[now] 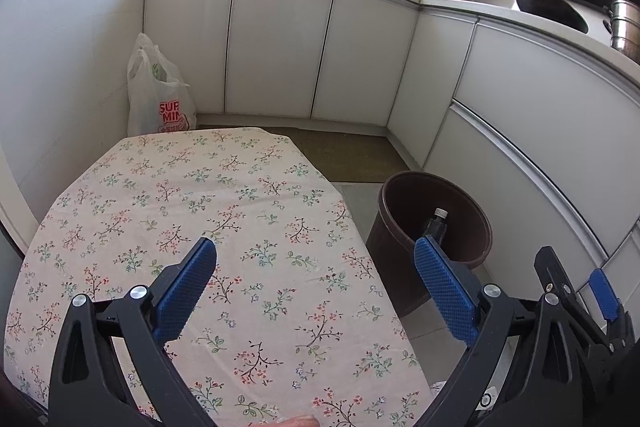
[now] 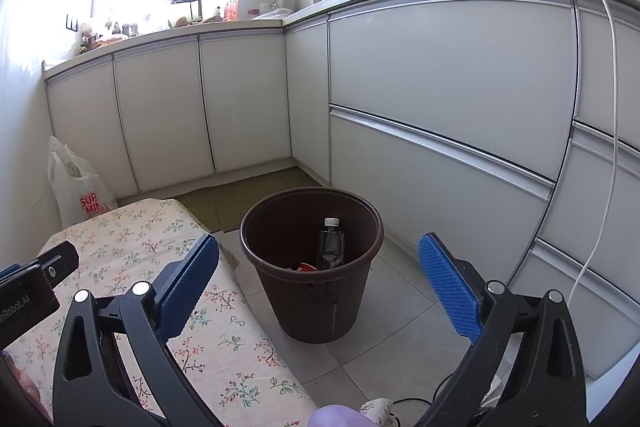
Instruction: Collect trash
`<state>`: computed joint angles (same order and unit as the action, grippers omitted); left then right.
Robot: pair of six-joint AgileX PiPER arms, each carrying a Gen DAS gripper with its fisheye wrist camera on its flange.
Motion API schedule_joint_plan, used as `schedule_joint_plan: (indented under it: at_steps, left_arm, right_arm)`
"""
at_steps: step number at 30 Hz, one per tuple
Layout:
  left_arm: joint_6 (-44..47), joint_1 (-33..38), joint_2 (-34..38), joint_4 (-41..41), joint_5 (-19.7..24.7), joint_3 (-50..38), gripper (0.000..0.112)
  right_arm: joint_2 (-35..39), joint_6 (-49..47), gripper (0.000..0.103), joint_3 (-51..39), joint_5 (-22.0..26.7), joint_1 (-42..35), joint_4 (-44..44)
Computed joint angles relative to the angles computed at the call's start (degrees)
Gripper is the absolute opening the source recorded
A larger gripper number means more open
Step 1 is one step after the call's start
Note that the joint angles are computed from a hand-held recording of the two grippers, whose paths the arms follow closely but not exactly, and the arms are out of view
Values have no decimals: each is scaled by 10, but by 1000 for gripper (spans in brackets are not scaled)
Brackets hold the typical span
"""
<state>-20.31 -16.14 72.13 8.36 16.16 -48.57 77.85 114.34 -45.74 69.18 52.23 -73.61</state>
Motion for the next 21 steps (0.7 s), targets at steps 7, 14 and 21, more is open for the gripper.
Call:
schedule_joint_plan:
  at_steps: [7, 14, 21]
  left_arm:
    - [-23, -4, 3, 21, 4, -3, 96]
    - [-67, -18, 7, 67, 8, -4, 96]
    - [-44, -22, 7, 55, -8, 2, 82]
  right_arm:
    - [1, -3, 96, -2, -5, -4, 4]
    - [1, -6, 96, -5, -5, -6, 6]
    - [2, -3, 96, -7, -3, -5, 9]
